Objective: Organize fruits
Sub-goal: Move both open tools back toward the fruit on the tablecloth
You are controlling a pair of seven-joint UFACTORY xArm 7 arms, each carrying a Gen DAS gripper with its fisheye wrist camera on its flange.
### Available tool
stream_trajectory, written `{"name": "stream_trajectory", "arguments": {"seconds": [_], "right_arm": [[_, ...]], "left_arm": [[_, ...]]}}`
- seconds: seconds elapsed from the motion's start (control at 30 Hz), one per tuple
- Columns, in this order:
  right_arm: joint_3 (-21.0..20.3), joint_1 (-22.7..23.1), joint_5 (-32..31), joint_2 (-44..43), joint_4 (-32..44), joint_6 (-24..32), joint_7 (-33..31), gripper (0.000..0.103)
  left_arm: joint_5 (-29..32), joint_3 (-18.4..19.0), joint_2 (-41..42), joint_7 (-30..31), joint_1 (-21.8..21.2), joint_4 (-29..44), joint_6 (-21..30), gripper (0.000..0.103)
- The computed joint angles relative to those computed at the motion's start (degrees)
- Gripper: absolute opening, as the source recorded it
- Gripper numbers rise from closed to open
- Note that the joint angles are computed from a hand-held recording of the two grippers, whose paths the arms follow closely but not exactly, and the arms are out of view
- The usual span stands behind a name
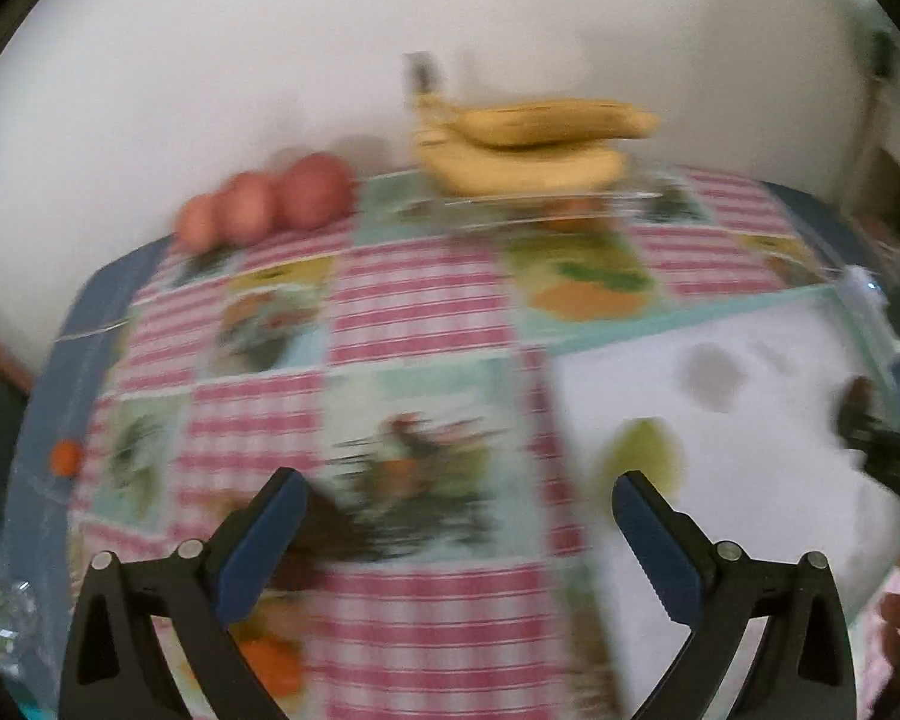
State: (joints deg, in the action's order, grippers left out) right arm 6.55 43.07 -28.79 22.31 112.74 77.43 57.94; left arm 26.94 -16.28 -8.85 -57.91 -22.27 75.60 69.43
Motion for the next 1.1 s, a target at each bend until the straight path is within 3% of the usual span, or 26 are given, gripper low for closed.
{"name": "stream_trajectory", "arguments": {"seconds": [0.13,0.27,0.43,0.77,1.1], "right_arm": [[0.9,0.7,0.2,-0.8,-1.0,-1.6,0.4,0.093],[0.9,2.9,-1.1,0.9,2.3,1.7,-1.5,0.093],[1.1,4.8,-2.4,-0.7,1.0,0.4,-1.0,0.093],[3.4,7.0,-2.2,-2.4,-0.7,-1.9,-0.3,0.093],[3.7,9.5,-2.7,-2.0,-0.2,-6.8,3.0,0.094]], "left_arm": [[0.6,0.6,-6.2,-1.6,2.2,-5.1,5.2,0.103],[-1.3,0.4,-12.0,-3.4,4.9,-9.5,10.7,0.103],[-3.9,-0.2,-17.8,-5.4,7.6,-14.0,14.2,0.103],[-4.1,-3.4,-26.3,-5.8,10.7,-17.5,15.0,0.103],[-9.0,-1.4,-39.2,-9.2,15.1,-25.7,10.9,0.103]]}}
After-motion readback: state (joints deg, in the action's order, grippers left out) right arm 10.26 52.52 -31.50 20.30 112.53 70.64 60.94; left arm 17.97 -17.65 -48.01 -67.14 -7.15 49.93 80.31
